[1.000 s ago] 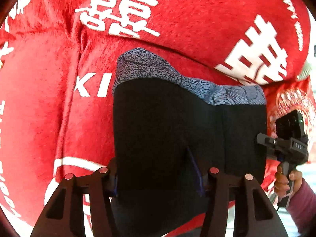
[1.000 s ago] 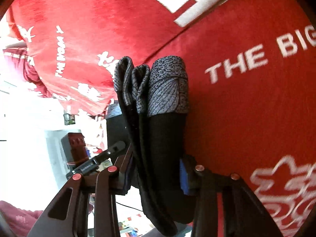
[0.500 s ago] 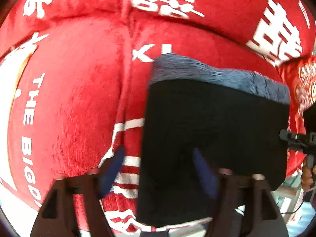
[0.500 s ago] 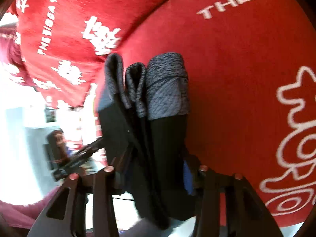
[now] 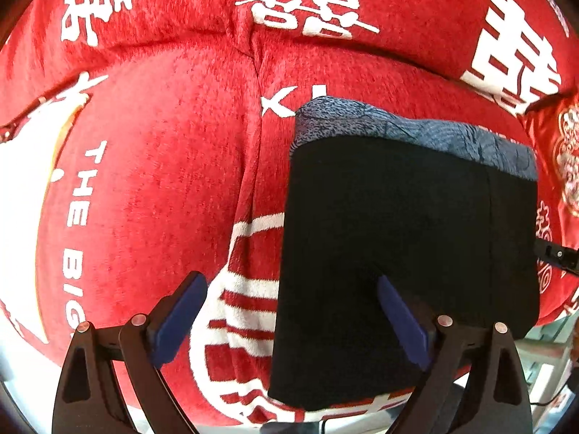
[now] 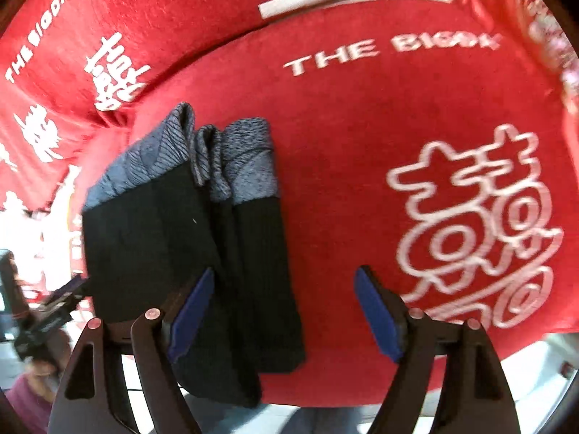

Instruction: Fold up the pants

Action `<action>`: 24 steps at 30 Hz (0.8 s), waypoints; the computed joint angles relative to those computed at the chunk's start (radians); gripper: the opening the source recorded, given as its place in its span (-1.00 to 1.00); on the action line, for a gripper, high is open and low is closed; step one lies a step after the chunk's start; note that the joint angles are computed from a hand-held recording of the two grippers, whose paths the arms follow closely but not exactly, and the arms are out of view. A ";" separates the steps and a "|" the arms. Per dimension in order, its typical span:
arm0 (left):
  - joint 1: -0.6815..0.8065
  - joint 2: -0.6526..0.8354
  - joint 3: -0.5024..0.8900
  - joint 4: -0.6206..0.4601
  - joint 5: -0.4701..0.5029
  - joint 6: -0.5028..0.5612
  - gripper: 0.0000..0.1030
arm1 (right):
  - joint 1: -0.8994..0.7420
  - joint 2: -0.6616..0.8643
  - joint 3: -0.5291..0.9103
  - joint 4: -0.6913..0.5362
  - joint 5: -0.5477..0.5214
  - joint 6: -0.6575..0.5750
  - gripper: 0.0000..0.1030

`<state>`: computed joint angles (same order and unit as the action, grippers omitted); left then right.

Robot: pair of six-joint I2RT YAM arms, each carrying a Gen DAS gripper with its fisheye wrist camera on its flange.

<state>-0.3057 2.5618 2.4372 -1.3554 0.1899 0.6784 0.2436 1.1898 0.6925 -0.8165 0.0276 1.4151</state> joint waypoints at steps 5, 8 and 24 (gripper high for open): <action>0.001 -0.095 -0.122 0.036 -0.032 0.000 0.86 | 0.098 0.068 0.133 -0.179 0.038 0.054 0.60; 0.000 -0.172 -0.212 0.058 -0.045 0.010 0.86 | 0.165 0.076 0.184 -0.244 0.043 0.139 0.60; 0.031 -0.428 -0.343 -0.038 -0.069 0.133 0.87 | 0.392 0.311 0.679 -0.545 0.134 0.333 0.99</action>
